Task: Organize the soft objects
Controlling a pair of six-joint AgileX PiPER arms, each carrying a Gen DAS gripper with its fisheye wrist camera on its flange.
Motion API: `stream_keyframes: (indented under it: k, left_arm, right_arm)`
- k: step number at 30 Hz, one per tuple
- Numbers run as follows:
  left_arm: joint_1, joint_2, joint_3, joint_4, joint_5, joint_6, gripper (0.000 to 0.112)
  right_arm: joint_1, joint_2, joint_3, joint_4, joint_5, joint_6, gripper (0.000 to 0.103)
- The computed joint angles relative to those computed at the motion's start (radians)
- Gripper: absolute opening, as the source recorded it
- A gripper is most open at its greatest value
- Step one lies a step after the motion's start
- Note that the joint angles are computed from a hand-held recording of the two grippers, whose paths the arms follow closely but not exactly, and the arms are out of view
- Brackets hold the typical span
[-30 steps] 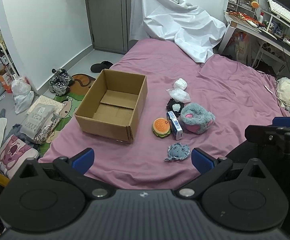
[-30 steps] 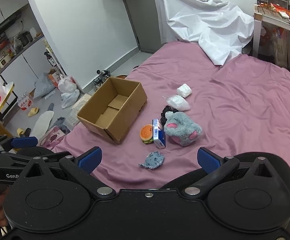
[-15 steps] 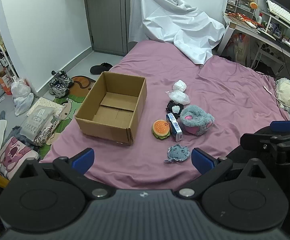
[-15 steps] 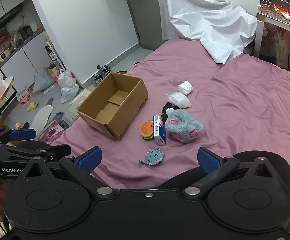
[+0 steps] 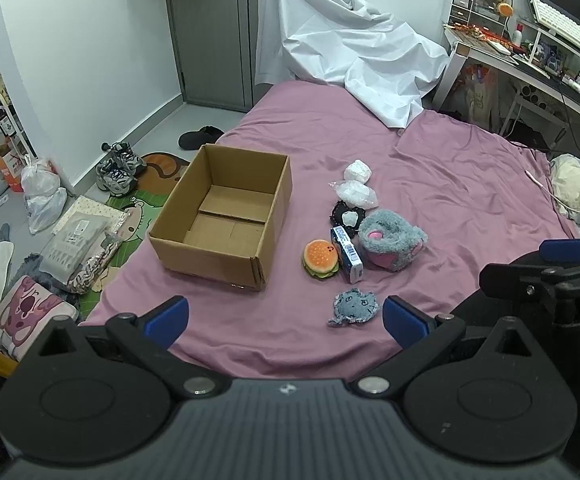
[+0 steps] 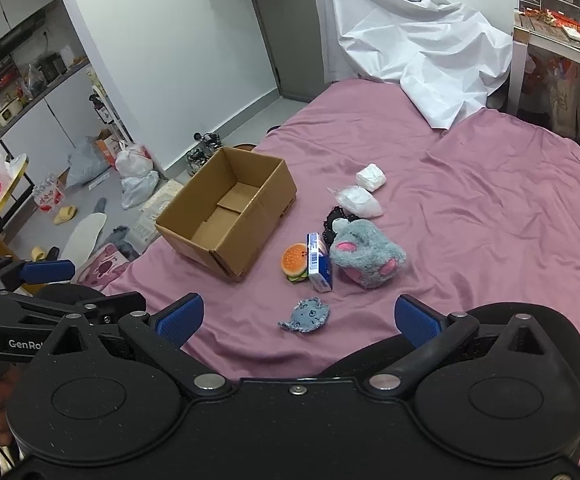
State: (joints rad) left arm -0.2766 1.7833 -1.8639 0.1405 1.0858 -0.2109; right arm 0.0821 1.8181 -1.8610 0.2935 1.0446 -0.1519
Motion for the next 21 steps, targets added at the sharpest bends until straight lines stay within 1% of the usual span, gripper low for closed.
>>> stream_keyframes:
  k: [10, 17, 21]
  left_arm:
    - [-0.003, 0.003, -0.003, 0.002, 0.004, -0.002, 0.103]
    - [-0.005, 0.016, 0.014, -0.003, -0.015, -0.023, 0.102]
    - [-0.008, 0.039, 0.004, -0.014, -0.023, -0.023, 0.102]
  right_arm:
    - [-0.002, -0.001, 0.017, 0.003, -0.006, 0.002, 0.103]
    - [-0.006, 0.005, 0.021, 0.005, -0.010, -0.008, 0.103]
    - [-0.013, 0.018, 0.023, 0.004, -0.030, -0.001, 0.103]
